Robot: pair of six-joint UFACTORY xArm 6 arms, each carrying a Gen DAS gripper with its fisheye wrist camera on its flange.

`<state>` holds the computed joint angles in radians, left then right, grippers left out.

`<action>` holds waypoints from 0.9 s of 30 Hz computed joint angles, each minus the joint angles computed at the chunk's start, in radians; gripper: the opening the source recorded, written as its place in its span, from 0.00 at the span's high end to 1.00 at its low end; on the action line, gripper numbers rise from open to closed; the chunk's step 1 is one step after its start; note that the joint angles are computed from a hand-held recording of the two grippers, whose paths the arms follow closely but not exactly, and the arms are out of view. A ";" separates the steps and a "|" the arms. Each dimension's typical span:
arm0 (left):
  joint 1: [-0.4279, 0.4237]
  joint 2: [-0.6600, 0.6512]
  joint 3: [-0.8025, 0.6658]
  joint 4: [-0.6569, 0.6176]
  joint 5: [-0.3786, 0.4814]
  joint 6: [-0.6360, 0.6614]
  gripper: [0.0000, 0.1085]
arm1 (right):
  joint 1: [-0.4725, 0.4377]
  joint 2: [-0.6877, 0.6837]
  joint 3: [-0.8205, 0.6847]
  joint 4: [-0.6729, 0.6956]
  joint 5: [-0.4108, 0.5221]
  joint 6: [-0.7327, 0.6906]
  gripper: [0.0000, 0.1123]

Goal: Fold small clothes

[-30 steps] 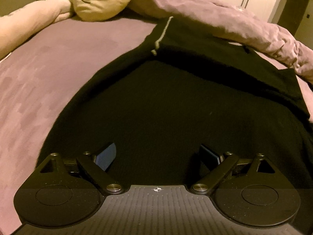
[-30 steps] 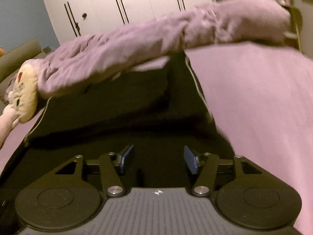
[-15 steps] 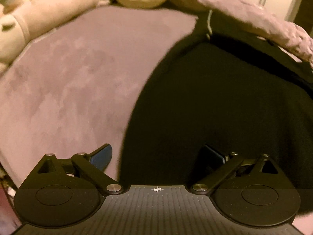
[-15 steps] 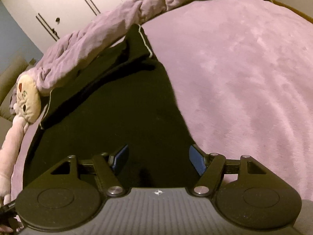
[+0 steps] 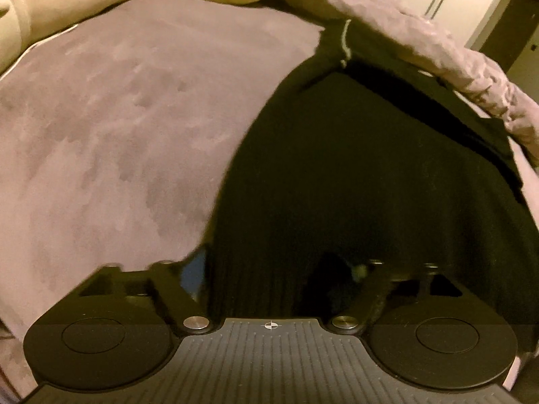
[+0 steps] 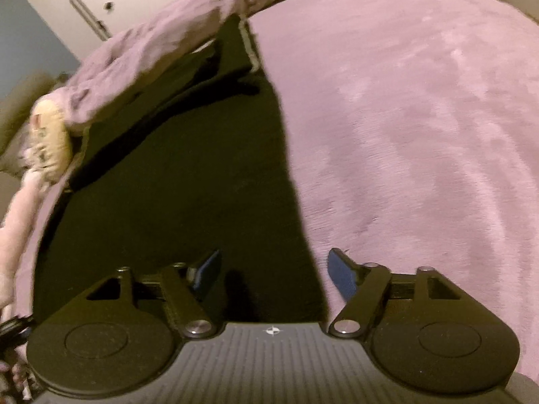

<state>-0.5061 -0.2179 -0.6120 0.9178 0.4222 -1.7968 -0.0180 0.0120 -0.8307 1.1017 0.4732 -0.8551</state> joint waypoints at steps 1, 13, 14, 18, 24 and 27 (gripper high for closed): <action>0.010 -0.001 0.002 -0.003 -0.021 0.012 0.42 | -0.011 -0.006 0.002 -0.012 0.028 -0.003 0.63; 0.090 -0.001 0.045 -0.069 -0.208 0.168 0.45 | -0.060 0.037 -0.061 -0.190 0.267 0.078 0.78; 0.093 0.009 0.041 -0.074 -0.227 0.177 0.39 | -0.062 0.039 -0.065 -0.192 0.276 0.081 0.78; 0.070 0.031 0.009 -0.132 -0.166 0.258 0.56 | -0.060 0.028 -0.054 -0.182 0.278 0.051 0.82; 0.101 -0.026 0.067 -0.214 -0.223 0.312 0.89 | -0.046 0.014 -0.044 -0.207 0.259 0.032 0.80; 0.091 -0.007 0.054 -0.214 -0.207 0.326 0.87 | -0.038 0.016 -0.041 -0.240 0.265 0.040 0.80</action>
